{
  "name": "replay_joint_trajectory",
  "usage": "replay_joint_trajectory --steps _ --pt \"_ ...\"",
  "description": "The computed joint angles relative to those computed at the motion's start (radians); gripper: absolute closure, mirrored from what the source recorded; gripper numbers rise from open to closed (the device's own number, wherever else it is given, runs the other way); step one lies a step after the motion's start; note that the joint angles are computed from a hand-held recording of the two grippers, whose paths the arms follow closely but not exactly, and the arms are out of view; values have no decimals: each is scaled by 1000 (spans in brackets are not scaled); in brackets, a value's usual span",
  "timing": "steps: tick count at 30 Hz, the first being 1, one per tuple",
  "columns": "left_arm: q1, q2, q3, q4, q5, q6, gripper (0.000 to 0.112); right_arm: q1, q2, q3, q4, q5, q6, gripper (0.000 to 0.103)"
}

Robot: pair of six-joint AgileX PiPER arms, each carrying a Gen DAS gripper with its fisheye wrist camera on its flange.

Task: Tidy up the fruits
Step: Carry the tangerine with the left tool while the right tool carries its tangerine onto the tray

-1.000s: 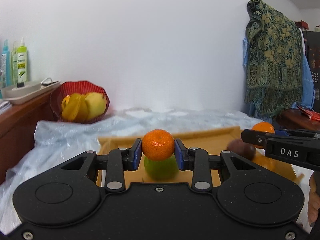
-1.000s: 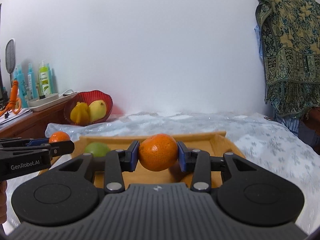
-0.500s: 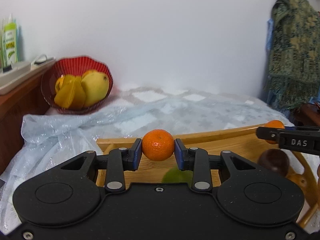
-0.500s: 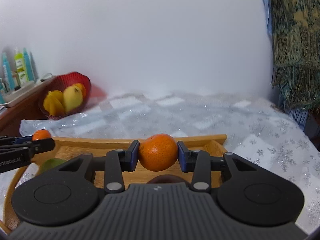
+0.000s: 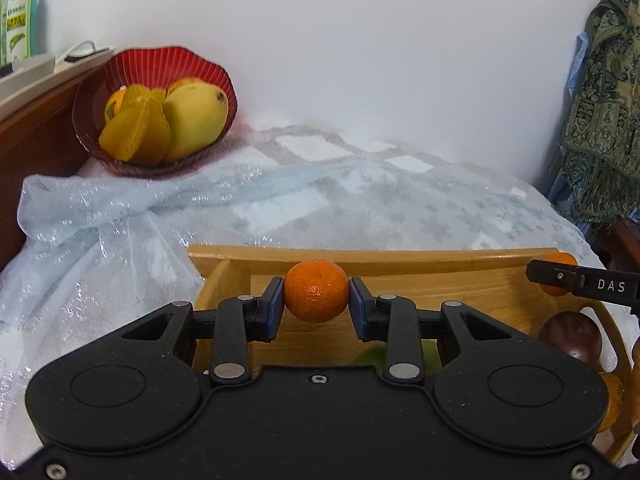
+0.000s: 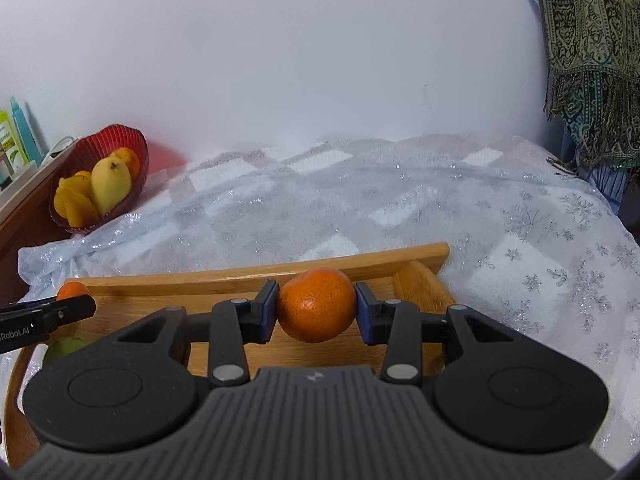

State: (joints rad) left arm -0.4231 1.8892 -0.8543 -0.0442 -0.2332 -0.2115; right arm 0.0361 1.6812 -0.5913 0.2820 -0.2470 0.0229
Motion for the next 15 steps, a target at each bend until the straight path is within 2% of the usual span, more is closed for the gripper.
replay_joint_trajectory --steps 9,15 --pt "-1 30 -26 6 15 -13 80 -7 29 -23 13 11 -20 58" --pt "0 32 -26 0 15 -1 80 9 27 -23 99 6 -106 59"
